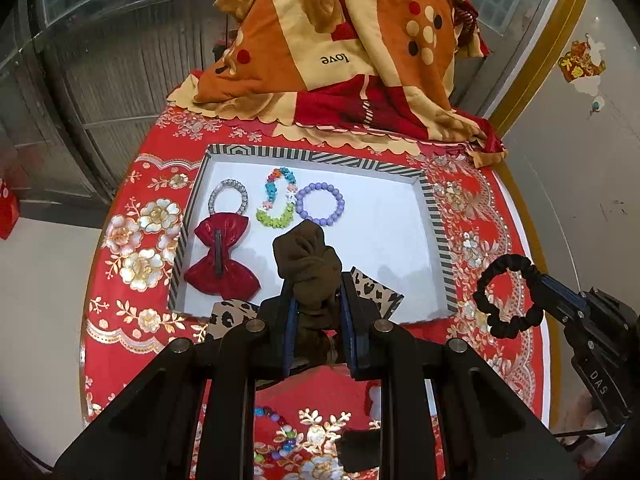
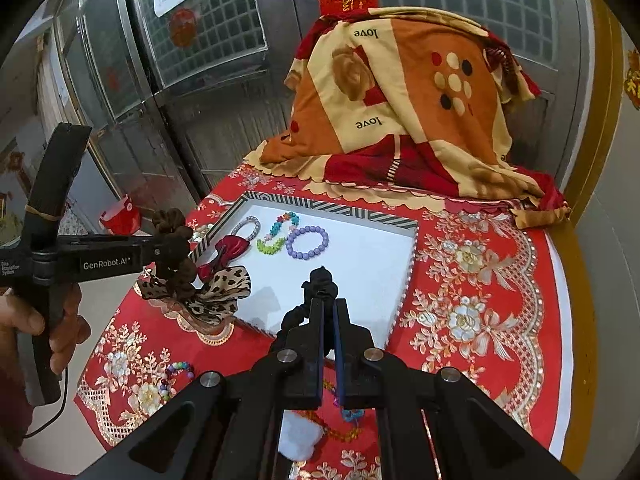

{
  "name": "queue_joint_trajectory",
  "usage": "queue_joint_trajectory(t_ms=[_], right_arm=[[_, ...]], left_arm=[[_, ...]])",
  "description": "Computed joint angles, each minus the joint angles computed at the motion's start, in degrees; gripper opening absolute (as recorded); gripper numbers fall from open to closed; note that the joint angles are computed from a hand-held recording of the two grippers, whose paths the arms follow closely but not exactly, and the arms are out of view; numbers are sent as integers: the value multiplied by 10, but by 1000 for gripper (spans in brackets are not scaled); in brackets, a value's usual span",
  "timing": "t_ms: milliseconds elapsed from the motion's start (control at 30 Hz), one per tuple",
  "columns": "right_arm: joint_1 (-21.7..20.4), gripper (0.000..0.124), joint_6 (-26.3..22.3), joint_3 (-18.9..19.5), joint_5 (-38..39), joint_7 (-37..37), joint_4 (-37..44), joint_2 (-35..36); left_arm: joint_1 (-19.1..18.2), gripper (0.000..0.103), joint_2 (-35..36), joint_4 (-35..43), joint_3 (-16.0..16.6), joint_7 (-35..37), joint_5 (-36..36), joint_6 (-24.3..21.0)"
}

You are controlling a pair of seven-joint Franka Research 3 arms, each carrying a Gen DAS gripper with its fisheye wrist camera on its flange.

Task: Organize jewelry
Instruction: 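Lift the brown scrunchie and leopard bow with the left tool while the right tool lifts the black scrunchie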

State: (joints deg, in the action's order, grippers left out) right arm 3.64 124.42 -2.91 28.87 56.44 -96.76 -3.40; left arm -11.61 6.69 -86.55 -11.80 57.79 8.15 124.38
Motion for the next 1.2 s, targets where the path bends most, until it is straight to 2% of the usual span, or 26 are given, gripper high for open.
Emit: queue_joint_trajectory(t_ms=[300, 700, 1000, 1200], right_arm=[[0, 4, -12, 9, 0, 2, 59, 64], [-4, 4, -47, 30, -8, 14, 185, 178], [-7, 4, -91, 43, -26, 60, 295, 284], [-5, 4, -139, 47, -57, 113, 418, 385]], left_arm=[[0, 18, 49, 52, 4, -1, 11, -19], [3, 18, 125, 137, 11, -9, 0, -56], [2, 18, 181, 192, 15, -17, 0, -84], [-2, 18, 219, 232, 23, -33, 7, -113]])
